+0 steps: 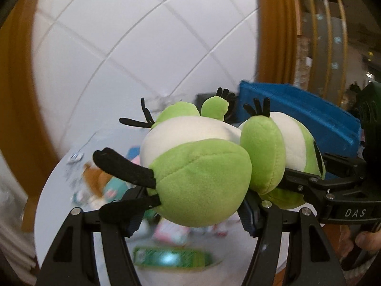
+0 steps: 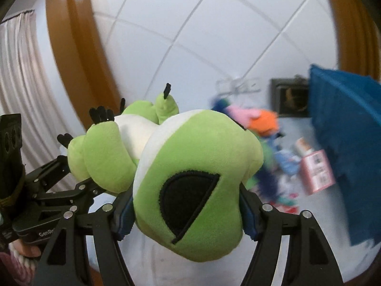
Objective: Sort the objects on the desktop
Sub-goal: 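Carry the frog plush with both tools over the blue bin, then open both tools to drop the frog plush into the bin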
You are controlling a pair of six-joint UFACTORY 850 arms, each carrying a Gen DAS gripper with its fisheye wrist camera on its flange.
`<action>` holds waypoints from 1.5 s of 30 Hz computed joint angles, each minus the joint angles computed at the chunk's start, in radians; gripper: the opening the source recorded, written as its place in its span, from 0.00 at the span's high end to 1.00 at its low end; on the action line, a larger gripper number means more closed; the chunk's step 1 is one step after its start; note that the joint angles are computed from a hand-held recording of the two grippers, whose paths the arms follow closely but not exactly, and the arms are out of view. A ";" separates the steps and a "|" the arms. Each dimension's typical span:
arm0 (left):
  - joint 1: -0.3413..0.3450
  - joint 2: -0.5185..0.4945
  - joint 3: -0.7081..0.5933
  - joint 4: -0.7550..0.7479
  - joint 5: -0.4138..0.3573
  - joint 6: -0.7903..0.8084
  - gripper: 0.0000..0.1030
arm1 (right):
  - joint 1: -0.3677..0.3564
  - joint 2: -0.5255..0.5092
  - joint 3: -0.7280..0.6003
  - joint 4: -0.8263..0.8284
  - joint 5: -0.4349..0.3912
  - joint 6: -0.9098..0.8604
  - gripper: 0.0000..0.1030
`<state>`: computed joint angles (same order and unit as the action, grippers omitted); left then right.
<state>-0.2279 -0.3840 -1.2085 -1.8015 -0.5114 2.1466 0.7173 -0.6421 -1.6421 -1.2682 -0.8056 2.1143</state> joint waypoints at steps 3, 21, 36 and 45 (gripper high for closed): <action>-0.078 0.012 -0.012 -0.084 0.009 0.047 0.37 | -0.007 0.111 0.135 -0.051 -0.047 0.052 0.31; -0.607 -0.200 -0.446 0.084 0.243 -0.230 0.37 | -0.086 0.920 0.905 -0.040 -0.338 0.106 0.30; -0.725 -0.383 -0.714 1.160 0.242 -1.277 0.33 | -0.152 1.246 1.175 0.086 -0.280 0.127 0.25; -0.740 -0.372 -0.695 1.382 0.322 -1.504 0.27 | -0.173 1.235 1.182 0.116 -0.304 0.084 0.05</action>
<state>-0.9679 -0.7558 -1.9038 -0.4191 -0.1894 0.6423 0.5446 0.5929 -0.4605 -1.1518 -1.1100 2.1983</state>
